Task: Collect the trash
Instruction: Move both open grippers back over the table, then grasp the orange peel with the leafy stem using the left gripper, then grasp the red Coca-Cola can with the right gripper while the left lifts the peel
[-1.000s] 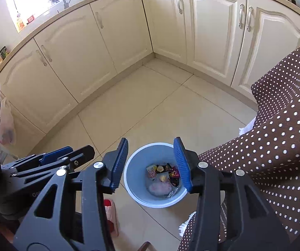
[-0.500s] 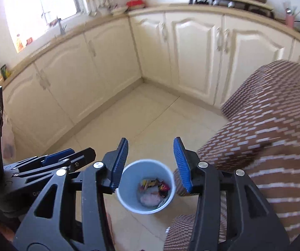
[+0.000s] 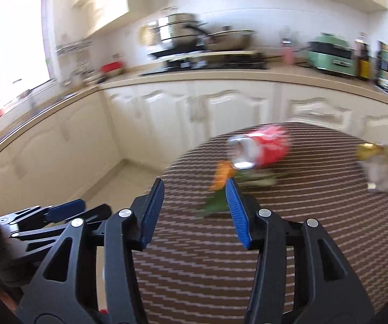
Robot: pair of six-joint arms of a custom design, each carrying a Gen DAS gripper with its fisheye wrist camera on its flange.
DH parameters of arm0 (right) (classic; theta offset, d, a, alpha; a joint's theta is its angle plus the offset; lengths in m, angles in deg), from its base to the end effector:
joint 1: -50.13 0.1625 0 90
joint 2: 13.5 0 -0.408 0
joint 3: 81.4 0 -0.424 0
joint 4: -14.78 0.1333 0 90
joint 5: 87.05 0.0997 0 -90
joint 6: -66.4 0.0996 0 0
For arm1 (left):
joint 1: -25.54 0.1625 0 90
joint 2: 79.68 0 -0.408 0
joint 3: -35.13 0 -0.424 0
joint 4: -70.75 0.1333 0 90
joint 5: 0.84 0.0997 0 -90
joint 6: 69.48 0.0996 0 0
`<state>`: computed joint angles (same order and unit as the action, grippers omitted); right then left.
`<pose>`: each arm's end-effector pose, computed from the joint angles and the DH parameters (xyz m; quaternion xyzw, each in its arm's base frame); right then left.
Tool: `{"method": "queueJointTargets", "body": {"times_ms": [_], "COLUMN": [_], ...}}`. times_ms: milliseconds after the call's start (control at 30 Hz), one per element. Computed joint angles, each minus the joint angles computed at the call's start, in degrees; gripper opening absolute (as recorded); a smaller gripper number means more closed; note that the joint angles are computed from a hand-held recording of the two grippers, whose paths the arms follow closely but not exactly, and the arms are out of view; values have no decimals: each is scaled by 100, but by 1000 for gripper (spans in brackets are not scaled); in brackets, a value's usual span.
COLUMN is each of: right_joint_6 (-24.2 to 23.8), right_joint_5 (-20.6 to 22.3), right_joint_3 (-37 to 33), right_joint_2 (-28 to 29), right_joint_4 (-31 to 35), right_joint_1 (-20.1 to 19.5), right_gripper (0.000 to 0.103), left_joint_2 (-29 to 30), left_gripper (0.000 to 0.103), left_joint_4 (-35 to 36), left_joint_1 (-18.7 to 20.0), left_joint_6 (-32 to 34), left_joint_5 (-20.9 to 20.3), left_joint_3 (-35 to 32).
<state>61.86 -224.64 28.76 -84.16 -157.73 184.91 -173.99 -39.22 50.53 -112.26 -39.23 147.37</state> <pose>0.4517 -0.3703 0.2967 0.2208 -0.8354 0.4441 0.2371 -0.3409 -0.3921 0.3806 0.1659 0.8847 -0.3611 0.2435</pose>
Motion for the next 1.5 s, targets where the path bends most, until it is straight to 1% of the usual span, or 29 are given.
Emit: {"method": "queueJointTargets", "body": {"times_ms": [100,133,200,333,467,600,633,667,733,833,900,967,1033,1100,1167,1233,1300,1333,1400,1500], "right_joint_6": [0,11,67,38,109,204,219,229,254,282,247,219,217,263,307,367,381,309,-21,-401], "right_joint_5": [-249,-278,-264,-257,-86,226,269,338,357,410,401,373,335,359,426,395,467,435,268,143], "right_joint_3": [77,97,144,94,22,-23,-36,-37,-20,4,0,-25,-79,-152,-229,-303,-356,-388,-474,-759], "right_joint_2": [-311,-407,-562,-660,-670,-719,-708,-715,-705,-725,-713,-670,-602,-515,-414,-305,-233,-176,22,338], "right_joint_4": [44,100,228,485,783,1064,1086,1112,1127,1114,1057,1053,1144,1311,1480,1574,1510,1415,991,746], "right_joint_1": [-172,-247,-354,-542,-770,-1002,-1027,-1062,-1066,-1057,-1039,-996,-966,-968,-992,-1022,-1048,-1029,-948,-903], "right_gripper": [48,48,48,48,48,48,48,48,48,48,48,49,50,50,50,50,50,51,53,53], "left_joint_2": [594,735,1104,1519,1975,2272,2314,2339,2321,2149,1963,1772,1552,1350,1176,1088,969,924,889,904], "left_gripper": [55,55,55,55,55,54,44,21,13,11,11,11,11,11,11,11,11,11,11,11], "left_joint_4": [-463,-480,-669,-826,-857,-817,-883,-934,-1118,-1496,-1749,-1962,-2139,-2228,-2292,-2345,-2530,-2620,-2732,-2649], "left_joint_1": [83,108,208,394,640,807,840,861,903,852,809,739,660,583,550,569,573,580,602,704], "left_joint_6": [407,434,618,756,856,980,1035,1064,1151,1249,1277,1247,1131,956,760,643,579,548,485,394], "left_joint_5": [-222,-253,-312,-462,-546,-647,-689,-717,-842,-782,-813,-723,-522,-173,77,174,296,376,559,618], "left_joint_3": [-253,-334,-531,-798,-1172,-1392,-1414,-1422,-1389,-1181,-1012,-836,-649,-481,-349,-329,-231,-194,-169,-228]}}
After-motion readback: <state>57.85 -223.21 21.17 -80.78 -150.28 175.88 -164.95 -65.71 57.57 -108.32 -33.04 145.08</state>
